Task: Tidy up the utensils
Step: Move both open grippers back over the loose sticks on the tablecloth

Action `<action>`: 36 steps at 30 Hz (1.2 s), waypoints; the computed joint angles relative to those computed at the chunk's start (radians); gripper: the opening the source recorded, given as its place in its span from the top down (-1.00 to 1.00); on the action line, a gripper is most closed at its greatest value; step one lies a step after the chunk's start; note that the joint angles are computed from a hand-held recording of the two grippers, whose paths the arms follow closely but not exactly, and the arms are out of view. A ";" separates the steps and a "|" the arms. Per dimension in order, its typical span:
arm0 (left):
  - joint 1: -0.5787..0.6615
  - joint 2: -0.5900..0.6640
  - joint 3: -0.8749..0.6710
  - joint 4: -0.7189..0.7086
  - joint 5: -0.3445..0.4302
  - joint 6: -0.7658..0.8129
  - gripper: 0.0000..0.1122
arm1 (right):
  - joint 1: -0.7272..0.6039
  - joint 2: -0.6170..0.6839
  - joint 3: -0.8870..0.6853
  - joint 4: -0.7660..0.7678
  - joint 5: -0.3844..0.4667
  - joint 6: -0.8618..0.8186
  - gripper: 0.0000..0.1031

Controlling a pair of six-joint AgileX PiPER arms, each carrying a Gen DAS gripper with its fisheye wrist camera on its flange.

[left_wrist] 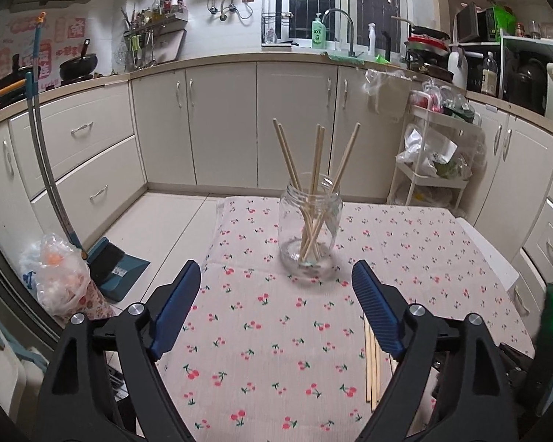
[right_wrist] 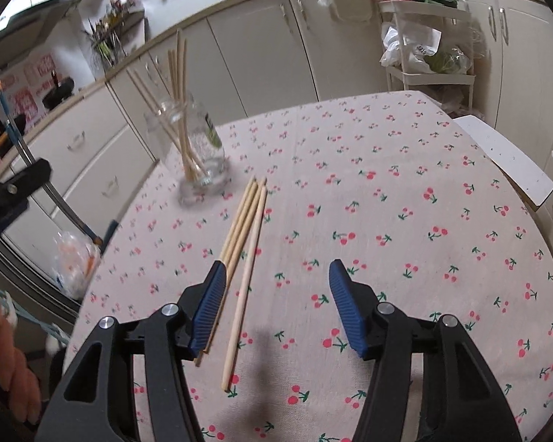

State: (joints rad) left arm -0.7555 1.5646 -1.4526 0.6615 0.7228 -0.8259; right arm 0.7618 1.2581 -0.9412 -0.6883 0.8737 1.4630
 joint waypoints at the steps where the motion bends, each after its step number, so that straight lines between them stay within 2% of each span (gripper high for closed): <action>1: 0.003 0.002 -0.004 -0.010 0.001 0.010 -0.46 | -0.005 0.011 -0.005 0.009 0.000 -0.015 -0.10; 8: 0.028 0.013 -0.014 -0.106 0.031 0.083 -0.50 | -0.039 0.109 -0.063 0.076 0.038 -0.140 -0.10; 11: 0.053 0.027 -0.009 -0.162 0.034 0.121 -0.51 | -0.067 0.106 -0.053 0.099 0.039 -0.162 -0.10; 12: 0.063 0.035 -0.010 -0.187 0.037 0.139 -0.51 | -0.065 0.111 -0.061 0.087 0.068 -0.160 -0.10; 17: 0.088 0.097 -0.036 -0.263 0.051 0.185 -0.51 | -0.119 0.051 -0.019 0.122 -0.016 -0.177 -0.17; 20: 0.088 0.133 -0.060 -0.287 0.059 0.200 -0.51 | -0.127 0.095 -0.054 0.159 -0.056 -0.269 -0.24; 23: 0.074 0.173 -0.099 -0.290 0.076 0.205 -0.51 | -0.111 0.172 -0.120 0.149 0.012 -0.318 -0.24; 26: 0.060 0.220 -0.154 -0.298 0.097 0.222 -0.51 | -0.132 0.158 -0.113 0.146 0.040 -0.315 -0.24; 28: 0.049 0.264 -0.205 -0.309 0.112 0.247 -0.51 | -0.157 0.123 -0.071 0.129 0.031 -0.303 -0.07; 31: 0.024 0.371 -0.326 -0.316 0.146 0.292 -0.51 | -0.201 0.070 -0.024 0.138 0.009 -0.315 0.41; 34: 0.018 0.469 -0.453 -0.340 0.198 0.328 -0.51 | -0.229 0.034 0.017 0.141 -0.031 -0.317 0.57; 36: 0.012 0.524 -0.532 -0.337 0.241 0.334 -0.45 | -0.241 0.034 0.021 0.148 -0.049 -0.324 0.57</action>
